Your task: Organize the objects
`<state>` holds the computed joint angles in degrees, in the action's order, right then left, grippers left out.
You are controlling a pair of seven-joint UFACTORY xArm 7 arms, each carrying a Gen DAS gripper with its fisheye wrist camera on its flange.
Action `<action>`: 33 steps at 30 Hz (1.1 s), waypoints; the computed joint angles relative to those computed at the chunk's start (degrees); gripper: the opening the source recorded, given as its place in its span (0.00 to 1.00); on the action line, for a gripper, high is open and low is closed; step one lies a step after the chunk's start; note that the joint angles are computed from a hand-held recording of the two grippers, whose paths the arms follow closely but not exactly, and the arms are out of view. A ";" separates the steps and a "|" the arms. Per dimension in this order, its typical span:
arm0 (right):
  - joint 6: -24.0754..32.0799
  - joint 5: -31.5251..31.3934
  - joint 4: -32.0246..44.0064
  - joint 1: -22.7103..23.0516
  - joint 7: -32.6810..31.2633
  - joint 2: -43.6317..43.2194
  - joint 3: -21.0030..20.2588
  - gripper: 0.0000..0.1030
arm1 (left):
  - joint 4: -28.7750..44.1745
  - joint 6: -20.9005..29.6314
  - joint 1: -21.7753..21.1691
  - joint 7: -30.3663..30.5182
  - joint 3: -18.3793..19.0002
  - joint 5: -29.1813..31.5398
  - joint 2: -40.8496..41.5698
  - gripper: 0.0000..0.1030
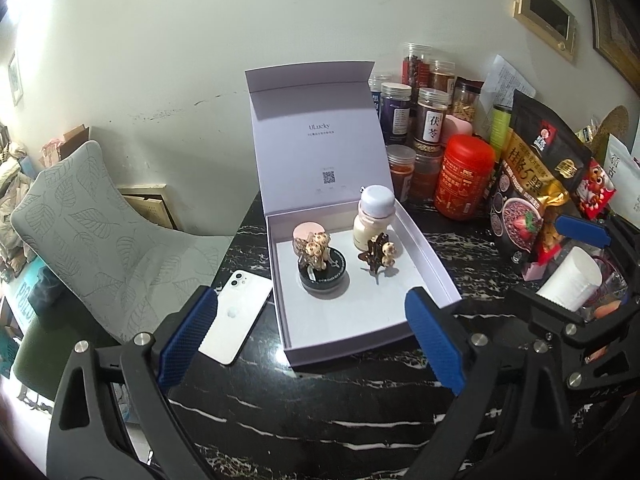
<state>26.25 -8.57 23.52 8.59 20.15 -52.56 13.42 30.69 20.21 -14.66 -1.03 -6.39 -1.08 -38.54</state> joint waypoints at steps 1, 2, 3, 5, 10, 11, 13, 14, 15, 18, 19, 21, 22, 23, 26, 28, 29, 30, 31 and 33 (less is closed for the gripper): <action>0.50 0.09 -0.21 0.28 0.16 -0.67 0.18 1.00 | -0.57 0.44 -0.17 -0.14 0.05 -0.16 -1.01 0.92; 0.98 0.16 -0.56 0.51 0.35 -1.45 0.34 1.00 | -0.84 0.73 -0.26 -0.27 0.04 -0.25 -1.46 0.92; 1.65 0.22 -0.97 0.69 0.75 -2.45 0.68 1.00 | -1.14 1.05 -0.34 -0.37 0.05 -0.32 -1.96 0.92; 2.73 0.33 -1.60 1.09 1.42 -4.02 1.09 1.00 | -1.88 1.78 -0.14 -0.82 -0.30 -0.18 -3.07 0.92; 5.54 0.82 -3.45 2.32 3.42 -8.38 1.83 1.00 | -3.63 2.52 -0.68 -1.29 -0.49 -0.15 -5.36 0.92; 6.03 0.82 -3.72 2.48 3.74 -9.00 1.95 1.00 | -4.01 2.68 -0.84 -1.39 -0.52 -0.19 -5.86 0.92; 7.57 0.70 -4.21 2.66 4.68 -10.50 2.65 1.00 | -4.96 3.22 -0.95 -1.91 -0.90 -0.18 -7.11 0.92; 8.13 0.57 -4.42 2.82 4.92 -11.04 2.81 1.00 | -5.32 3.48 -1.06 -2.08 -1.02 -0.14 -7.62 0.92; 8.87 0.46 -4.67 3.05 5.22 -11.80 3.05 1.00 | -5.86 3.70 -1.30 -2.23 -1.04 -0.19 -8.30 0.92; 10.37 0.35 -5.40 3.89 6.02 -13.62 3.42 1.00 | -6.96 4.45 -1.99 -2.47 -0.90 -0.41 -9.72 0.92; 10.56 0.30 -5.55 4.08 6.11 -13.82 3.34 1.00 | -7.54 4.58 -2.26 -2.56 -0.74 -0.60 -10.39 0.92; 11.60 0.30 -5.95 4.51 6.67 -14.72 3.64 1.00 | -8.10 4.81 -2.63 -2.59 -0.56 -0.78 -10.91 0.92; 11.85 0.25 -6.15 4.65 6.90 -14.94 3.73 1.00 | -8.36 5.13 -2.68 -2.68 -0.62 -0.81 -11.17 0.92; 12.17 0.26 -6.35 4.84 7.20 -15.21 3.85 1.00 | -8.57 5.40 -2.60 -2.88 -0.84 -0.73 -11.44 0.92; 12.86 0.40 -7.05 5.61 7.72 -16.04 3.70 1.00 | -9.29 5.66 -2.68 -3.15 -1.02 -0.59 -12.06 0.92; 13.31 0.39 -7.43 5.97 8.09 -16.64 3.84 1.00 | -9.74 5.82 -2.82 -3.29 -1.07 -0.57 -12.43 0.92; 13.39 0.34 -7.52 6.05 8.18 -16.73 3.81 1.00 | -9.97 5.91 -2.82 -3.35 -1.16 -0.47 -12.57 0.92; 13.51 0.33 -7.66 6.19 8.30 -16.87 3.82 1.00 | -10.14 5.98 -2.89 -3.40 -1.20 -0.43 -12.67 0.92; 13.65 0.31 -7.74 6.31 8.39 -16.98 3.81 1.00 | -10.42 6.01 -3.05 -3.35 -1.11 -0.43 -12.90 0.92; 13.76 0.26 -7.90 6.43 8.56 -17.08 3.76 1.00 | -10.63 5.98 -3.25 -3.37 -1.07 -0.46 -12.97 0.92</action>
